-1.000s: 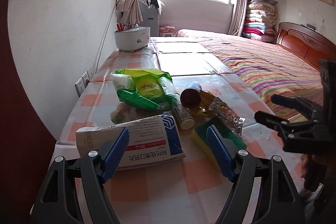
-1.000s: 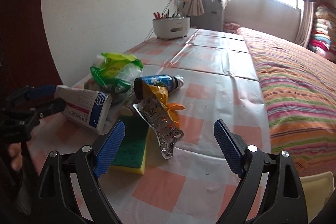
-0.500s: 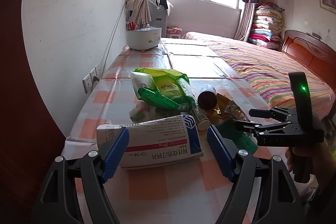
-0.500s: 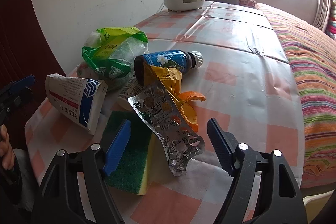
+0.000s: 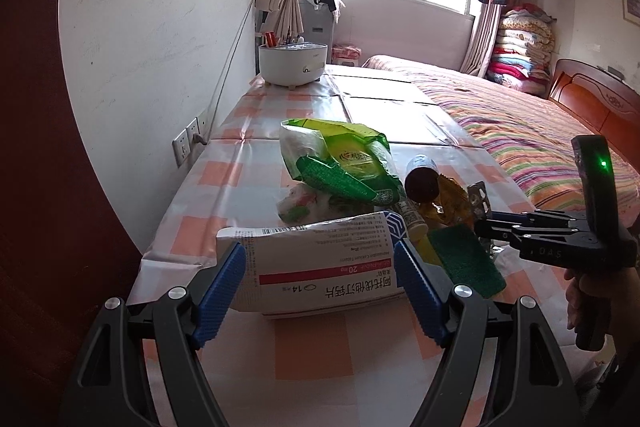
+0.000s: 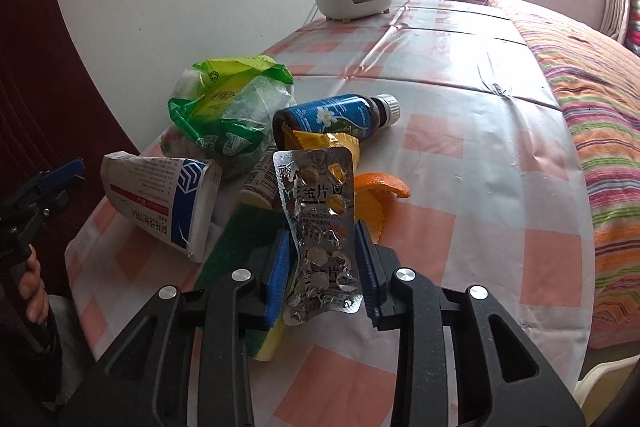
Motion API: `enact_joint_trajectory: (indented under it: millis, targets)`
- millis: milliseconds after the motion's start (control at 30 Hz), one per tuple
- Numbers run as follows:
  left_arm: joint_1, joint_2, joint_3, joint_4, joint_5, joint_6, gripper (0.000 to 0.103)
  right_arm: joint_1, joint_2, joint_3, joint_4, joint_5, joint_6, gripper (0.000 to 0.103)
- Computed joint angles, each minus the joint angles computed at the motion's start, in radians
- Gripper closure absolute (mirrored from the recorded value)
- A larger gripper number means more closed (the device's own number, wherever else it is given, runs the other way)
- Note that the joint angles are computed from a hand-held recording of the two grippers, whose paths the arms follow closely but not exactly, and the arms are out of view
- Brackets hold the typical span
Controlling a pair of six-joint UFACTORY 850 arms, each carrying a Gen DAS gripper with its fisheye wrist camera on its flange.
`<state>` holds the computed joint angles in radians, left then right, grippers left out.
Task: Collect trash
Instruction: 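Grasp the silver medicine blister pack with the right tool, then grasp the green-and-yellow sponge with the left tool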
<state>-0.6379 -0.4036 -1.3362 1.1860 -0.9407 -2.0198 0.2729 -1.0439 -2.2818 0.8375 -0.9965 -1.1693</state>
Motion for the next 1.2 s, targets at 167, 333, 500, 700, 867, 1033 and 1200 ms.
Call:
enact_joint_trajectory:
  millis: [167,333,500,700,867,1033,1200]
  targets:
    - [0.009,0.018,0.024,-0.018,0.006,0.015,0.029,-0.029,0.043,0.058,0.117,-0.044,-0.042,0.073]
    - [0.034,0.038,0.056,-0.036,0.183,-0.002,0.029,-0.049,0.096,0.140,0.210,-0.055,-0.088,0.073]
    - [0.021,-0.016,-0.022,-0.058,0.306,0.092,0.029,-0.065,0.132,0.193,0.266,-0.050,-0.123,0.073]
    - [0.001,-0.123,-0.172,-0.141,0.275,0.236,0.029,-0.085,0.150,0.216,0.301,-0.039,-0.145,0.073]
    - [0.010,-0.175,-0.240,-0.216,0.291,0.309,0.029,-0.101,0.169,0.242,0.318,-0.036,-0.175,0.073]
    - [0.019,-0.220,-0.301,-0.281,0.287,0.383,0.029,-0.120,0.178,0.255,0.341,-0.037,-0.191,0.073]
    - [0.029,-0.264,-0.360,-0.349,0.284,0.451,0.029,-0.134,0.171,0.244,0.354,-0.039,-0.179,0.073]
